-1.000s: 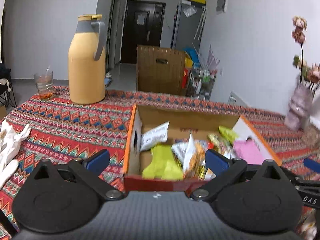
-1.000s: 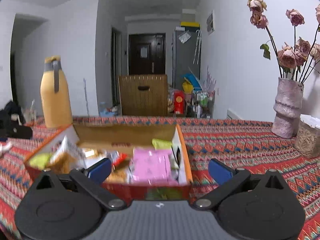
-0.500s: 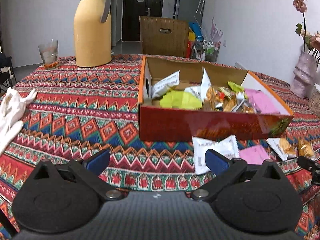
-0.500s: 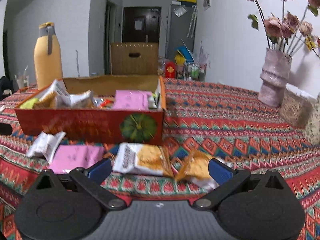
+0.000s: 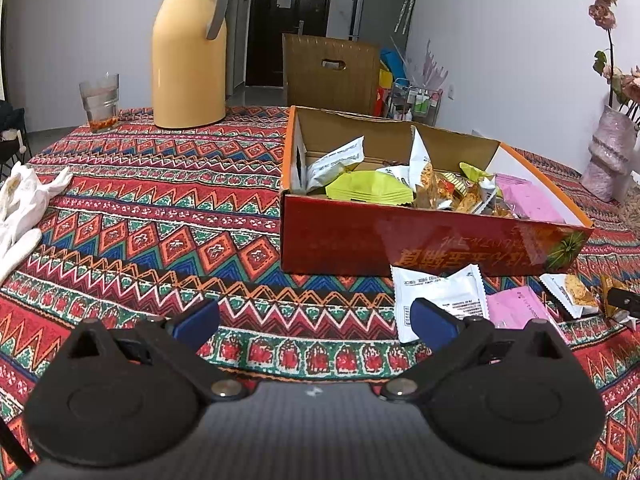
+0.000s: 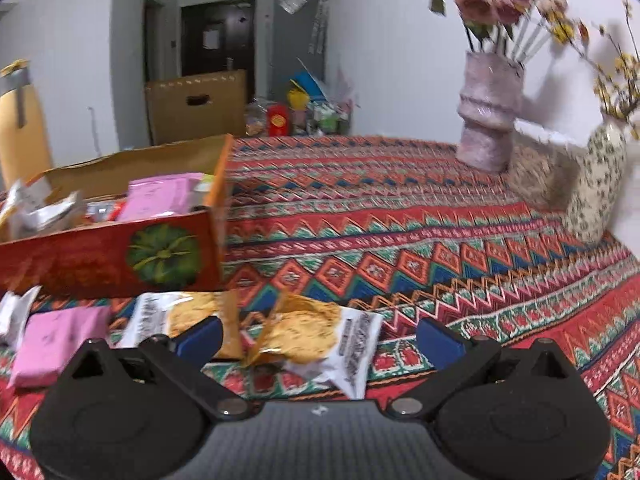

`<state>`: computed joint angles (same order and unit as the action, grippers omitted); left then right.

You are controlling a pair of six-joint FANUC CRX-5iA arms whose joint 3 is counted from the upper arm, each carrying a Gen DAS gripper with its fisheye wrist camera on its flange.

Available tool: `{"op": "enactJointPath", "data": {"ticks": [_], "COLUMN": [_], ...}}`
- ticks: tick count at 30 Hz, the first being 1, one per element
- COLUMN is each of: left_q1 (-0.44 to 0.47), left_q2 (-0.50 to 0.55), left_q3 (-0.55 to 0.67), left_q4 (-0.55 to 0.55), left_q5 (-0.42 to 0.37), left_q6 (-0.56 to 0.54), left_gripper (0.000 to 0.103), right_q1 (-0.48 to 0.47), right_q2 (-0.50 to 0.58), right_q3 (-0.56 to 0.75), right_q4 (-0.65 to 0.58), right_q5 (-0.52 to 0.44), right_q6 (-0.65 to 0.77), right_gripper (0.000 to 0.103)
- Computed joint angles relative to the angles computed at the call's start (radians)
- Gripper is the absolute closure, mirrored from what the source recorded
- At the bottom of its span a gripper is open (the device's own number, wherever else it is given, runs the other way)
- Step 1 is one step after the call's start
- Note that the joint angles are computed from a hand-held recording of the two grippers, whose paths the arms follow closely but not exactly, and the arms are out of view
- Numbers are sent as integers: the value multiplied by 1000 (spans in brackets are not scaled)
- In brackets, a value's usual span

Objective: Organize snacks
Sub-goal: 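Withdraw both grippers from the box toward the remaining packets, then grasp a cracker packet with the right gripper while the left grasps a white packet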

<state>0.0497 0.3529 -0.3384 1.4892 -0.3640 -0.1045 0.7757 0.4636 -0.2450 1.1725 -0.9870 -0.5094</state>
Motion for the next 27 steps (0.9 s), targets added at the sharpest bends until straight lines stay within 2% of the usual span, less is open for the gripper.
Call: {"op": "enactJointPath", "data": {"ticks": [1,3,6,8,9,16,22,27], "left_q1": [1,3,8,11,13,10,43,25], "left_q2": [1,3,7,9,10,6,-9,-22], "left_q3": [2,4,10,13,14,10,26,34], "left_q4": [-7,-20,-46,-62,-67,-53,-177,-246], "left_q5": [0,-1,-5,-7,-8,-3,-52,-45], "left_q6": [6,18,41,57,62,56,159,193], "left_gripper": [0,0,0,0,0,0,0,0], "right_q1": [-7,-18,-23,-21,-22,-16,-12,-8], "right_q2": [1,4,8,8,6,11,-8,-10], "right_q3": [3,12,13,8,3,-17,-63,-80], "right_q4": [-11,-41,-57,-43,-33,41,131,175], "right_q5": [10,31,47,44,47,26,4,-16], "right_q6": [1,8,10,-3,-13,-66,-171,-205], "right_gripper": [4,16,23,37,39,44,44,43]}}
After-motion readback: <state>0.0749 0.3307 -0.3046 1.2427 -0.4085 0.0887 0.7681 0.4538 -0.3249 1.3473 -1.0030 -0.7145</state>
